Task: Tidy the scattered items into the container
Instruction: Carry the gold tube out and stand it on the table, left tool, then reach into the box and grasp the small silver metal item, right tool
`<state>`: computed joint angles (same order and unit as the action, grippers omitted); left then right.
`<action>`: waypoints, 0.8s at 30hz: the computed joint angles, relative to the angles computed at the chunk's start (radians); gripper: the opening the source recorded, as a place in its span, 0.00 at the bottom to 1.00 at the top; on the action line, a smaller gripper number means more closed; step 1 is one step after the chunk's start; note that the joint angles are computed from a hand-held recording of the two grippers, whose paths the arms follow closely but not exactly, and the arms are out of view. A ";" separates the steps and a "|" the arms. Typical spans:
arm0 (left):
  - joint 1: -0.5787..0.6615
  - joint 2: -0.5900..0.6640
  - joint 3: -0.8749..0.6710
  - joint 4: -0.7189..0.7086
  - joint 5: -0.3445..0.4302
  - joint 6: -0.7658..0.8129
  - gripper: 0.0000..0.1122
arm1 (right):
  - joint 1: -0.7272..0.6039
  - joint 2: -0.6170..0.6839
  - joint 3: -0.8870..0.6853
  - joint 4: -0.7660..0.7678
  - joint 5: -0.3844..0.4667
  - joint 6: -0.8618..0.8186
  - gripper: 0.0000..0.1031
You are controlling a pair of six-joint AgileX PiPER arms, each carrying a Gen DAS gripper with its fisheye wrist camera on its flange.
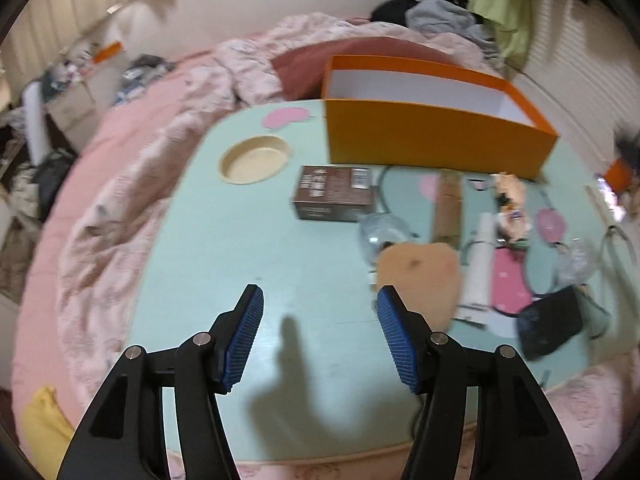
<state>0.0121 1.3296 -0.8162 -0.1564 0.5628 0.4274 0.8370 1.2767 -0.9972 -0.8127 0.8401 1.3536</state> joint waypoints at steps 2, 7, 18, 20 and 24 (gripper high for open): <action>-0.003 -0.012 0.025 0.022 -0.025 -0.026 0.53 | -0.035 0.112 -0.184 0.073 0.099 -0.192 0.67; 0.064 0.005 0.083 -0.142 -0.035 0.127 0.58 | -0.171 0.398 -0.590 0.296 0.224 -0.578 0.68; 0.115 0.000 0.141 -0.310 -0.119 0.257 0.79 | -0.192 0.775 -0.911 0.266 0.348 -0.636 0.68; 0.118 0.003 0.140 -0.314 -0.119 0.264 0.79 | -0.181 0.787 -0.892 0.256 0.340 -0.624 0.68; 0.124 0.003 0.137 -0.319 -0.114 0.271 0.80 | -0.173 0.778 -0.864 0.236 0.322 -0.599 0.68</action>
